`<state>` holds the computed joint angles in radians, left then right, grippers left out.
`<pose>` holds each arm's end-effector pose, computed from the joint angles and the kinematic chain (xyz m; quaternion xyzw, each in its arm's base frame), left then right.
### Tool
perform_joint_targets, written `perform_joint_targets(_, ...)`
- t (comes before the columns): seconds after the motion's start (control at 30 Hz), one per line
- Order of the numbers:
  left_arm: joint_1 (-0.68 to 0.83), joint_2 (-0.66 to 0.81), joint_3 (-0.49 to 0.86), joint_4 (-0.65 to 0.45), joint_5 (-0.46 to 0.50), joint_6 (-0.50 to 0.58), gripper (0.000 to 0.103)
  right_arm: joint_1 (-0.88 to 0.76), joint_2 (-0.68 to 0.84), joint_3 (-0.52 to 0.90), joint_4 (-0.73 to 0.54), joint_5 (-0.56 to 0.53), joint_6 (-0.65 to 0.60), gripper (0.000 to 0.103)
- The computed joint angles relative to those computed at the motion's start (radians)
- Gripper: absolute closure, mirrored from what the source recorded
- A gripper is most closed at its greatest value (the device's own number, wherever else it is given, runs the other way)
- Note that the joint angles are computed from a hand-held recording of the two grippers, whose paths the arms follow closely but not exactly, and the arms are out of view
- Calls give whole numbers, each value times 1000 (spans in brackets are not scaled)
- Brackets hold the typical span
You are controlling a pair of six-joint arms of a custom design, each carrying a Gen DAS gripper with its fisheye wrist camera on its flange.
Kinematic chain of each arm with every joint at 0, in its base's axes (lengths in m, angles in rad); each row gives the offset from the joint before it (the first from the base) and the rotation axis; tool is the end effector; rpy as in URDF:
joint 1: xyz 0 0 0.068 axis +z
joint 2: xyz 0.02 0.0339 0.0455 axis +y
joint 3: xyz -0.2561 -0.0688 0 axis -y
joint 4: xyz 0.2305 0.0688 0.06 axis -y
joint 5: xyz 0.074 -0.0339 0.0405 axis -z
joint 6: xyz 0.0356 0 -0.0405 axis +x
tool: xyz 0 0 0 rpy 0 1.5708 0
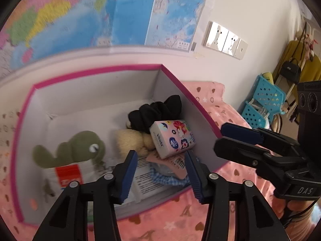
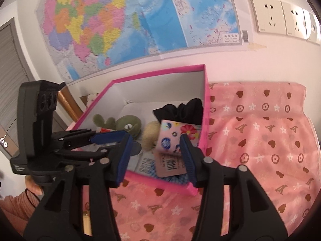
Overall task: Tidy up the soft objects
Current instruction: 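Move both grippers down to the yellow tissue pack on the bedspread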
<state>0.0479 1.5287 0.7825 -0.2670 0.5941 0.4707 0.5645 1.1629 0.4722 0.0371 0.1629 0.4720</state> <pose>0.2746 -0.0068 0.1691 0.2717 0.8819 -0.2045 0.3265 0.1898 0.1133 0.1816 -0.0053 0.8944 0.1552 0.4194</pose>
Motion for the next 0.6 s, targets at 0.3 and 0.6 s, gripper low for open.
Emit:
perform_joint_targets(0.3,128,-264,-179,-15,56,118,42,212,-161,-88,-78,131,95,48)
perform_joint_targets(0.6,286,-401,-282,-150,119,321,34,472,-122,-175,-47,185,284,47)
